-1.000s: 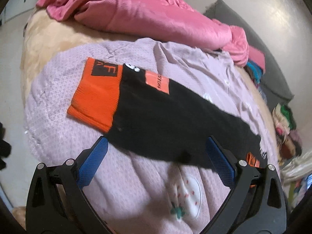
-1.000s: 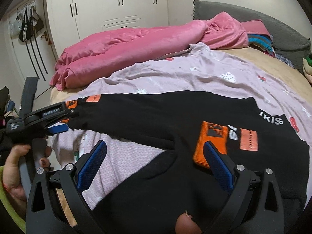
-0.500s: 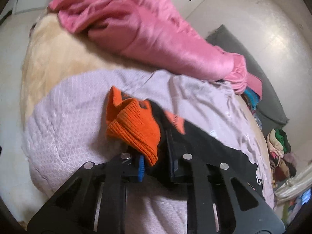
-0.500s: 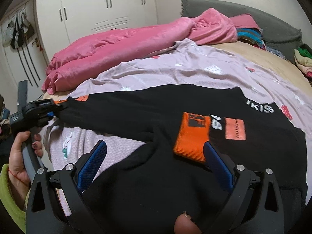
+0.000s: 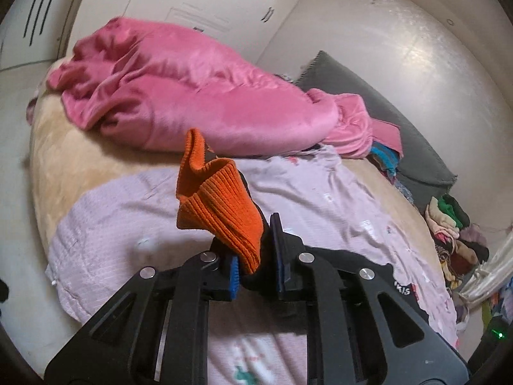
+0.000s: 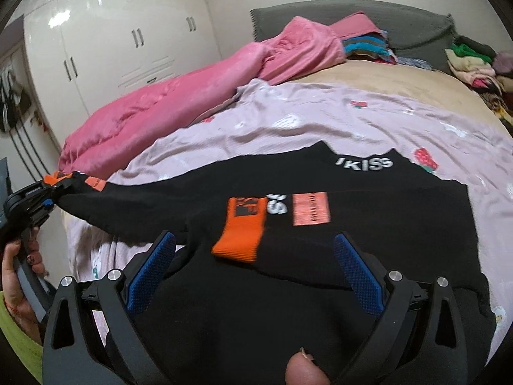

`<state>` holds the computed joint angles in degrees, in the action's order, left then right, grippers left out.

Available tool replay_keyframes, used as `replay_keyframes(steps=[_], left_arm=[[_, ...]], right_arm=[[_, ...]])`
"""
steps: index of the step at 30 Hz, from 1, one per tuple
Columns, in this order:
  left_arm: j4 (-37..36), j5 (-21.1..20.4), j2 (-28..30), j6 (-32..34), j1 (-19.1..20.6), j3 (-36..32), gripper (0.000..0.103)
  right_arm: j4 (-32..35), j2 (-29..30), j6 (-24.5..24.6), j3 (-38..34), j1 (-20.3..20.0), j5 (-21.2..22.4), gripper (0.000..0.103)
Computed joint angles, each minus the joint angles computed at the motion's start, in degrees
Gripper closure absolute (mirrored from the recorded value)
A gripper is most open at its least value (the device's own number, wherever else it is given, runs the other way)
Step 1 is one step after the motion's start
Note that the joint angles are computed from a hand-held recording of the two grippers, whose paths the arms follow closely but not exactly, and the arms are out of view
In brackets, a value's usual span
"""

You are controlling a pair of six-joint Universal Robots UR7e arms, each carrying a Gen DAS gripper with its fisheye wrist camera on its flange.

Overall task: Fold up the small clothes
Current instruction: 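Move the left gripper to the other sleeve's orange cuff and grasp it, then carry the cuff across the shirt body with the left gripper toward the right gripper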

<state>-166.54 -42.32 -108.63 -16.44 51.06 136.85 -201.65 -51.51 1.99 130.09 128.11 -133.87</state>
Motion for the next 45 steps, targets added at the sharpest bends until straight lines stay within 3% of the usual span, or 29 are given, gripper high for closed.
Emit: replay_keyframes(steps=[6,20,29,45], left_arm=[[2.19,2.97,1.83,-0.52,-5.45,-1.10,0.094],[4.51,3.47,12.49,0.72,-13.63,-4.97,0.095],[2.25,0.00,20.56,2.92,-17.23,-6.31,0.097],[-0.95,-8.17,30.07,3.94,-18.69,-5.51,0.098]], right_arm=[[-2.55,-3.61,0.76,2.99,-0.53,-3.34,0.004],[-9.69,-13.15,2.08,11.19,-3.63,-1.19,0.005],[-11.92,-19.01,2.53,15.65,-5.27,-0.99,0.004],[-14.39,-26.15,3.45,21.04,-8.52,-2.72,0.004]])
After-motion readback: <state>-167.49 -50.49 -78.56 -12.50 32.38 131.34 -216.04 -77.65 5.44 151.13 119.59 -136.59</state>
